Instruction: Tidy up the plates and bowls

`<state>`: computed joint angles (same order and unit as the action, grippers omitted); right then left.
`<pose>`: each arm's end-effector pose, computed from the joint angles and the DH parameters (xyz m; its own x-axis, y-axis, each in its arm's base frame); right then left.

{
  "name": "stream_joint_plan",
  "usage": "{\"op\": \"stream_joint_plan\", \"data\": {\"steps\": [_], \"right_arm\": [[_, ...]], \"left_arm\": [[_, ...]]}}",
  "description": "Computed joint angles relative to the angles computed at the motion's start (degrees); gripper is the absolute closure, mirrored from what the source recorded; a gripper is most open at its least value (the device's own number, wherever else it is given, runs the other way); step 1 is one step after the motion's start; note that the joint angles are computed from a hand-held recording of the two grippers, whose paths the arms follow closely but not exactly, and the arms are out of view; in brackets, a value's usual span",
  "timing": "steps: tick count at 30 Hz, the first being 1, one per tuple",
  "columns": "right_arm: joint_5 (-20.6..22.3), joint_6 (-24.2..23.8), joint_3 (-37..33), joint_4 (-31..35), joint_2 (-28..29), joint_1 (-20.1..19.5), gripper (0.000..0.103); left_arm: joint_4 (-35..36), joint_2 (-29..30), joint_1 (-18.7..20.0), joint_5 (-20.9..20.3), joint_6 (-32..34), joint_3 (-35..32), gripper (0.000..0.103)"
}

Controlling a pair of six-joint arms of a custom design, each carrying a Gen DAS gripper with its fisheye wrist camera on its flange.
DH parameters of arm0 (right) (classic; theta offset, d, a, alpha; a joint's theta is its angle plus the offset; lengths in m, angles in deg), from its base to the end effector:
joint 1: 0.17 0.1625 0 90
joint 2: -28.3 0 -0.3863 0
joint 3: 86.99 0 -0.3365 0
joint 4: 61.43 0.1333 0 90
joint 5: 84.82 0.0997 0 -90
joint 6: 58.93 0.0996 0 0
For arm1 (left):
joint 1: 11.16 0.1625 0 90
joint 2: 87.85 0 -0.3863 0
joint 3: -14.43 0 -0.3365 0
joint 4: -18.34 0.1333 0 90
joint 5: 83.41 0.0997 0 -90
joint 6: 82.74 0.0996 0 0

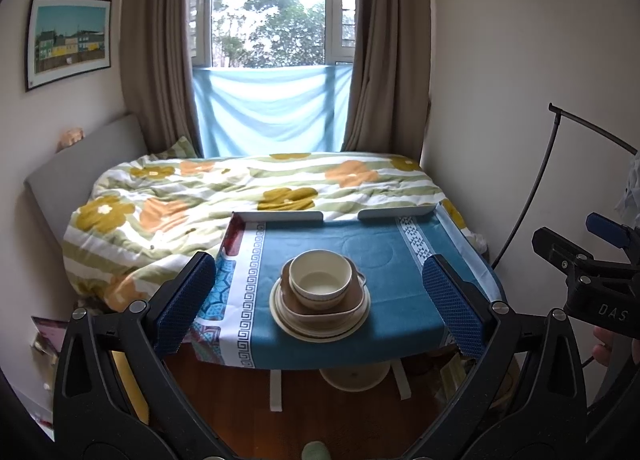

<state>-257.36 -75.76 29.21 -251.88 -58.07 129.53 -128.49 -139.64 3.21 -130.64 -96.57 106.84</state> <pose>0.2576 -0.2562 0.4704 -0.6061 0.5355 0.5881 -0.4048 0.4287 -0.8077 -0.5415 -0.3462 0.2046 -0.5776 0.5879 -0.5664 0.8158 0.3901 -0.4269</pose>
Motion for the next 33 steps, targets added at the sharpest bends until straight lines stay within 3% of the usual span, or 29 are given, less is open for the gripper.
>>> {"op": "stream_joint_plan", "data": {"steps": [22, 29, 33], "right_arm": [[0.0, -0.5, -0.2, -0.8, 0.3, 0.0, 0.001], [0.2, -1.2, -0.4, -1.3, 0.5, -0.2, 0.001], [0.4, 0.3, -0.6, 0.5, 0.2, -0.4, 0.001]], "left_arm": [[0.7, 0.0, 0.6, 0.8, -0.7, -0.5, 0.0], [-0.2, 0.1, 0.0, 2.8, -0.6, -0.1, 0.0], [-2.2, 0.0, -0.1, 2.0, 0.8, 0.4, 0.0]]}}
